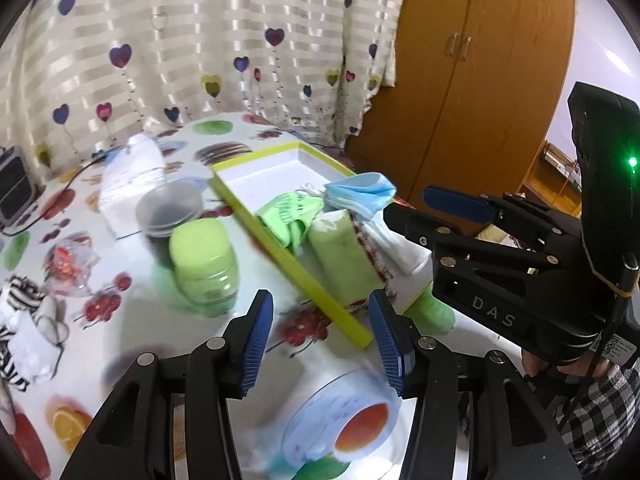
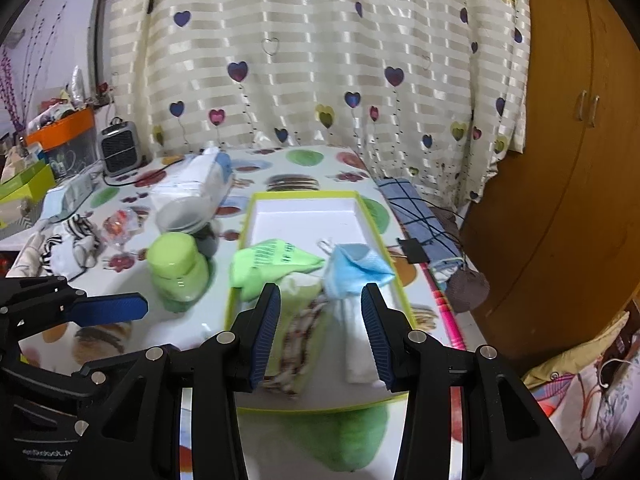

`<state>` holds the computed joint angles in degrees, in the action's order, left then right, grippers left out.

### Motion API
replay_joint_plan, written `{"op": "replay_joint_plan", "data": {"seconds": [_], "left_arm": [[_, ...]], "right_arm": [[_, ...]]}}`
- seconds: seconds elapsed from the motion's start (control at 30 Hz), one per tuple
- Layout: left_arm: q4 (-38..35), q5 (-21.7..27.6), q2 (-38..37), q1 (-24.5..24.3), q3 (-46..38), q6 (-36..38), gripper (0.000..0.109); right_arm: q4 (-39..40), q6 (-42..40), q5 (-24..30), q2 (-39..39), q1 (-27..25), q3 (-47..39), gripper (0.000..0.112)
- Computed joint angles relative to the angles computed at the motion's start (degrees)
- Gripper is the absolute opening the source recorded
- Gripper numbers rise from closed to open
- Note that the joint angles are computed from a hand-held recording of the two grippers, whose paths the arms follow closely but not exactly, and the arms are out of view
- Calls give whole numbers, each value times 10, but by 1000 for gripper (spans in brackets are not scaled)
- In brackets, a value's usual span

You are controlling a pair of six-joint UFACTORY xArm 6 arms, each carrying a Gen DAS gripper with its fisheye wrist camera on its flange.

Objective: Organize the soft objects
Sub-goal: 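Withdraw both tools from the box toward the pile of socks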

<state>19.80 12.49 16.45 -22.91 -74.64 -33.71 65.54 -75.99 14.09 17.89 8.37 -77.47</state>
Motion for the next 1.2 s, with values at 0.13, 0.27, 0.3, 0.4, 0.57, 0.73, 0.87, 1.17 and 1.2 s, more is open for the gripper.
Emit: {"op": "replay_joint_plan", "data": {"seconds": [0.13, 0.27, 0.3, 0.4, 0.57, 0.73, 0.87, 1.17, 1.2], "left_arm": [[113, 15, -26, 14, 25, -102, 50], [181, 26, -50, 25, 50, -162, 50], [183, 24, -53, 27, 56, -166, 50], [211, 24, -68, 35, 74, -194, 50], [231, 17, -93, 52, 106, -220, 50], [260, 15, -124, 77, 145, -262, 50], [322, 28, -151, 101, 173, -325, 50], [368, 46, -204, 158, 225, -387, 50], [372, 51, -208, 163, 229, -391, 50]], "right_arm": [[27, -23, 3, -13, 13, 16, 44], [43, -38, 5, -20, 24, 24, 44], [47, -42, 5, -22, 28, 28, 44], [55, -49, 8, -28, 36, 33, 44], [68, -65, 16, -31, 51, 36, 44], [65, -66, 34, -27, 69, 31, 44], [62, -65, 47, -19, 85, 24, 44], [27, -43, 80, 5, 121, 0, 44], [26, -40, 85, 9, 124, -4, 44]]}}
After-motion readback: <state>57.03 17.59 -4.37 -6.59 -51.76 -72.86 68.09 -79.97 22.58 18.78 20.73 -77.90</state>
